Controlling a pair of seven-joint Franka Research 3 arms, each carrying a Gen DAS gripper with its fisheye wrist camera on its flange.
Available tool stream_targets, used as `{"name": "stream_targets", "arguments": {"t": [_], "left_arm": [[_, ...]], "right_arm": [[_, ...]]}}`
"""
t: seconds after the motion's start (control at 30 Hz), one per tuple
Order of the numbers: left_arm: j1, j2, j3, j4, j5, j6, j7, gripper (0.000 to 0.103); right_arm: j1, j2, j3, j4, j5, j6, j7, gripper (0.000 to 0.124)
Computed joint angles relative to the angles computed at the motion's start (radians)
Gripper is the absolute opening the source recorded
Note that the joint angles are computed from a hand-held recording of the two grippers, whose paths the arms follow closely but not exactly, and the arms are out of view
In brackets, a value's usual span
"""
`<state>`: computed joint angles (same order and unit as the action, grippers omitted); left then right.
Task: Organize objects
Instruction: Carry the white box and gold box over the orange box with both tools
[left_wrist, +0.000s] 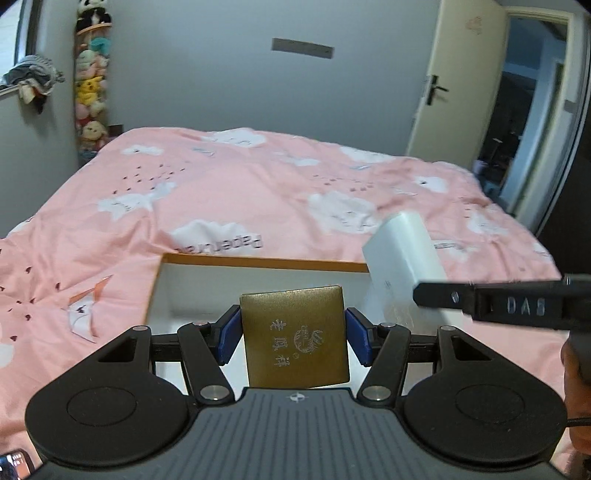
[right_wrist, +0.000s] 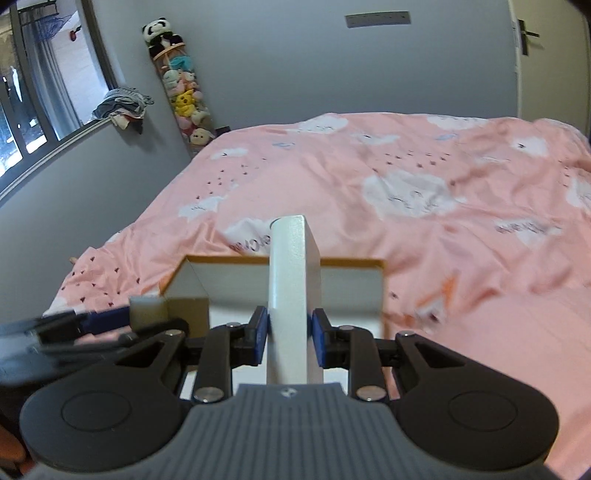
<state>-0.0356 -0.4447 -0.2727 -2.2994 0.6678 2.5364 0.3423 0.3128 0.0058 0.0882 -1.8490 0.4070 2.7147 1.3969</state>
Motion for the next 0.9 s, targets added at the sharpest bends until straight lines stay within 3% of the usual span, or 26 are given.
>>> {"name": "stream_targets", "arguments": {"t": [0.17, 0.3, 0.47, 0.9], "left_arm": [[0.014, 0.029, 0.025, -0.017, -0.002, 0.024, 0.009, 0.068], [0.014, 0.047, 0.044, -0.031, -0.027, 0.052, 0.027, 0.068], [0.009, 0.069, 0.06, -0.044, -0.064, 0.045, 0.076, 0.068], [0.011, 0.108, 0.078, -0.048, -0.127, 0.055, 0.155, 0.068]], "right_arm": [[0.026, 0.145, 0.006, 0.148, -0.08, -0.034, 0.084, 0.027], [0.044, 0.25, -0.003, 0.247, -0.145, -0.118, 0.16, 0.027], [0.038, 0.354, 0.002, 0.345, -0.122, -0.231, 0.202, 0.027], [0.008, 0.529, -0.001, 0.554, -0.092, -0.412, 0.282, 0.027]]}}
